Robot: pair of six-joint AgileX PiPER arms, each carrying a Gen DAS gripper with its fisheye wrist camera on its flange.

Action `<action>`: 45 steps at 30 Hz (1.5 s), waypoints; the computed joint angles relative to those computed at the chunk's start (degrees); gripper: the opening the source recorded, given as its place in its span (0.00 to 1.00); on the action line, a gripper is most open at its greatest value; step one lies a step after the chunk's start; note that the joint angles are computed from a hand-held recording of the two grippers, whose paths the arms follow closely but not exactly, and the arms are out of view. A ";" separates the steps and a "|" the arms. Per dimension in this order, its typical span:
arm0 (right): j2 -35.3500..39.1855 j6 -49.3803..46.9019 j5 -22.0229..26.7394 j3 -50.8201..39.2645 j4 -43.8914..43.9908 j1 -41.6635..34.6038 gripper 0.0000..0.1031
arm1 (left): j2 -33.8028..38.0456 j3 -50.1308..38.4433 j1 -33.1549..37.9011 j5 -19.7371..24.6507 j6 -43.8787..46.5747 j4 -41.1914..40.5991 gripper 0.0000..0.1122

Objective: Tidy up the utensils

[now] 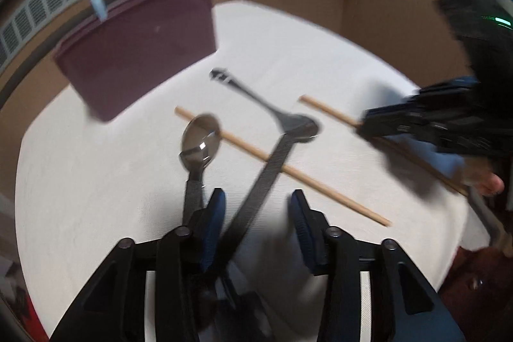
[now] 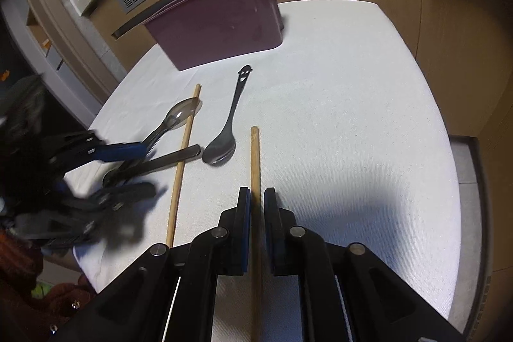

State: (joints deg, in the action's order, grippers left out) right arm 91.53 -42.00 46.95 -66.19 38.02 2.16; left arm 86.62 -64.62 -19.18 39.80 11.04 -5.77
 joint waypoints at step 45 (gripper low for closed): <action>-8.33 5.74 -7.49 -0.14 -1.73 3.43 0.05 | -18.27 2.82 15.14 -2.03 -1.83 -17.07 0.11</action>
State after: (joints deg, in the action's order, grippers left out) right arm 83.21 -36.26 39.46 -66.33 36.29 5.58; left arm 68.35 -61.80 -4.04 37.77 9.21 -22.84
